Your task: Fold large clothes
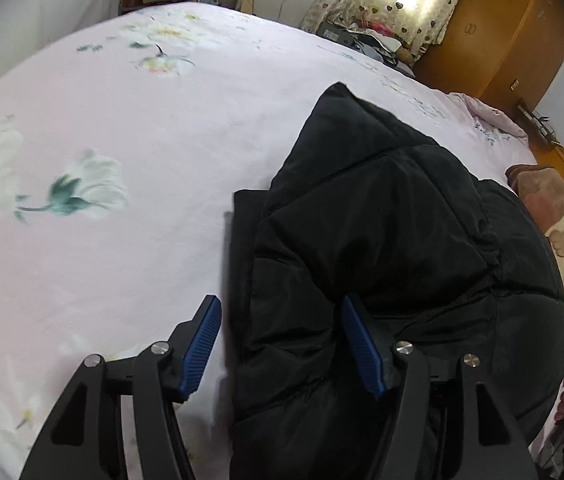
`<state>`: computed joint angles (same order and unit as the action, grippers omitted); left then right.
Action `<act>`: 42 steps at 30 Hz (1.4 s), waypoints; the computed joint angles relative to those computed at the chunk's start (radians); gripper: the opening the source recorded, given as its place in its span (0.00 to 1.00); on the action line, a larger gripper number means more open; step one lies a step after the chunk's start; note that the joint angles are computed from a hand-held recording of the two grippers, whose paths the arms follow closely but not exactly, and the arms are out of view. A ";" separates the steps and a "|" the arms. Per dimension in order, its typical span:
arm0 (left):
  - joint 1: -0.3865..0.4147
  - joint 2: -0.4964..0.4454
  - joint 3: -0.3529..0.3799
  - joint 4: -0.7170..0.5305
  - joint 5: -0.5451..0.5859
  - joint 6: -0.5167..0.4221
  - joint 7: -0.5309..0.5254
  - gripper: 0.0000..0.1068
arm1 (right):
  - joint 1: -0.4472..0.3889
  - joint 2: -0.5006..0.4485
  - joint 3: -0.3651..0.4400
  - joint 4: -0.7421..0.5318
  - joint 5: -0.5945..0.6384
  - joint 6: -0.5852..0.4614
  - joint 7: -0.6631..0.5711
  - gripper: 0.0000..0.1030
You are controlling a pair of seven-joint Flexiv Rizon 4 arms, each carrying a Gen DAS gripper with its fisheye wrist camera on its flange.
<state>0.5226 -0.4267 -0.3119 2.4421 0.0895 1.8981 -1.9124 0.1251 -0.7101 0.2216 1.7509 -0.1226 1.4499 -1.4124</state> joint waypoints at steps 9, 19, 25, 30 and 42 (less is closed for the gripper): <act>0.217 -0.090 -0.185 0.005 0.082 0.038 -0.023 0.75 | -0.089 -0.063 0.116 -0.098 0.075 -0.083 -0.084 0.68; 0.307 -0.147 -0.261 -0.024 0.148 0.023 -0.029 0.81 | -0.173 -0.113 0.216 -0.185 0.210 -0.161 -0.233 0.74; 0.375 -0.193 -0.319 -0.018 0.162 0.039 0.004 0.81 | -0.257 -0.164 0.310 -0.271 0.353 -0.282 -0.329 0.75; 0.418 -0.241 -0.341 0.006 0.216 0.090 0.008 0.80 | -0.316 -0.154 0.361 -0.249 0.470 -0.331 -0.437 0.68; 0.439 -0.260 -0.394 -0.022 0.180 0.057 0.057 0.57 | -0.239 -0.143 0.274 -0.320 0.617 -0.400 -0.523 0.40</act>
